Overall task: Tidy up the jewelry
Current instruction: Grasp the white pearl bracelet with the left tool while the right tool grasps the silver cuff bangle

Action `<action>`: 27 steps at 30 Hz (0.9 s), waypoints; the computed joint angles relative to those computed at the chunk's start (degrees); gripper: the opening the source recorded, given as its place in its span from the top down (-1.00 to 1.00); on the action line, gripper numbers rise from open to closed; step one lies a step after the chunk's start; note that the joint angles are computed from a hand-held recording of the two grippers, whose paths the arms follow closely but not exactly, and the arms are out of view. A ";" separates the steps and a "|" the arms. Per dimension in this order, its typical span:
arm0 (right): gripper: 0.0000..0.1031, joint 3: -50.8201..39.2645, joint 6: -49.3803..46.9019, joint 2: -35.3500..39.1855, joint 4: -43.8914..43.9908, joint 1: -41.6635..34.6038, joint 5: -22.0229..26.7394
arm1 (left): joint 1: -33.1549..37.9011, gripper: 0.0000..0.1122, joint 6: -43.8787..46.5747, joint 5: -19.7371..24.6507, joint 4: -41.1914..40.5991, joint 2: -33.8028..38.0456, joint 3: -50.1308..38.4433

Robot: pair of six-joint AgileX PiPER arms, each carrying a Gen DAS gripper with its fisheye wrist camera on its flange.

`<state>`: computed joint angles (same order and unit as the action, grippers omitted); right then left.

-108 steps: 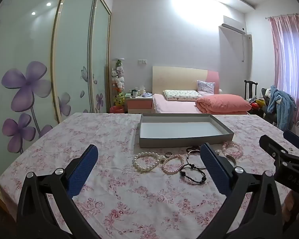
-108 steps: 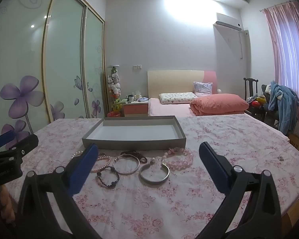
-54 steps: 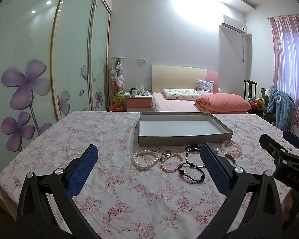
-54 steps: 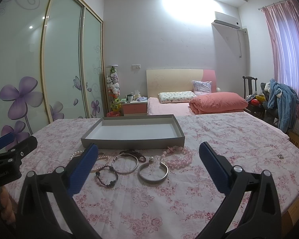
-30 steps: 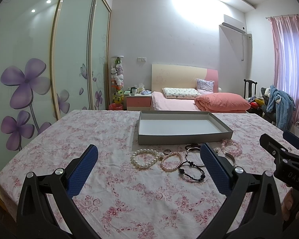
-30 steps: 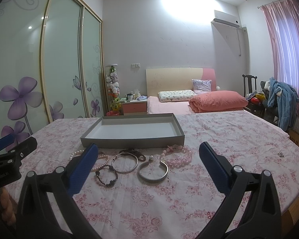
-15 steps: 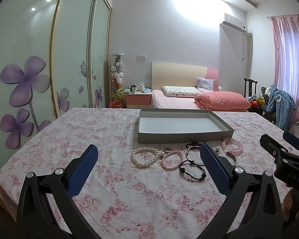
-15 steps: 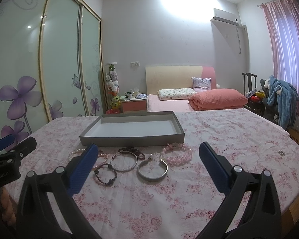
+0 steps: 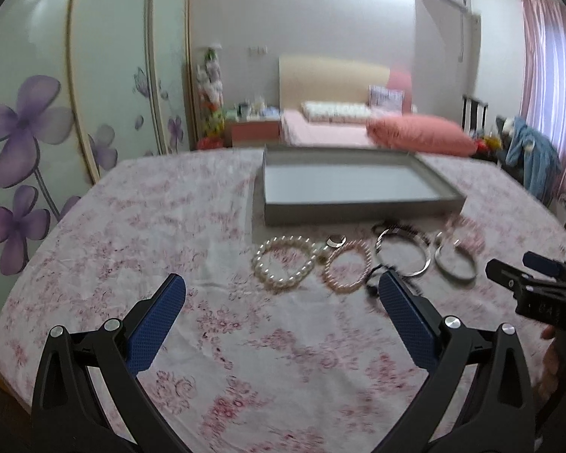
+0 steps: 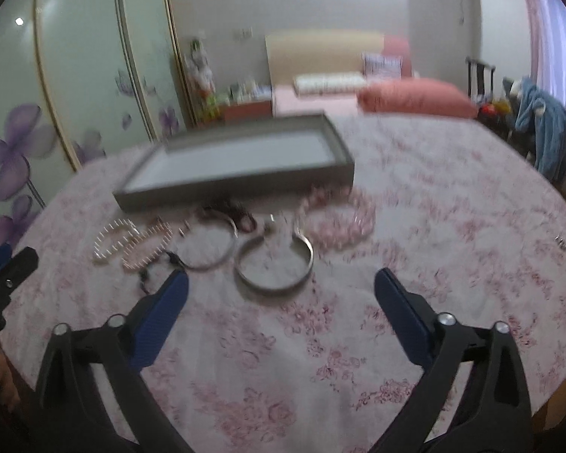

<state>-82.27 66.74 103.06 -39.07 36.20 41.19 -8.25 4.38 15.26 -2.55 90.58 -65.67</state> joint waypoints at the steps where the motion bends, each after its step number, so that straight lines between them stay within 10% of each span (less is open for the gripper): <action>1: -0.74 -2.24 -4.39 1.45 4.11 -0.97 0.97 | 0.34 -0.80 1.08 1.49 -0.43 1.03 -1.30; 6: -0.55 -12.27 -16.98 9.54 16.33 -4.10 6.61 | 1.73 -0.80 4.01 8.50 -1.04 6.32 -7.75; 19: -0.25 -18.65 -15.84 13.91 11.53 -1.84 10.34 | 4.35 -0.80 6.87 18.78 -3.88 18.16 -24.60; 27: -0.25 -19.78 -17.02 14.30 11.95 -2.39 10.20 | 4.54 -0.20 4.45 25.45 -3.17 26.99 -36.12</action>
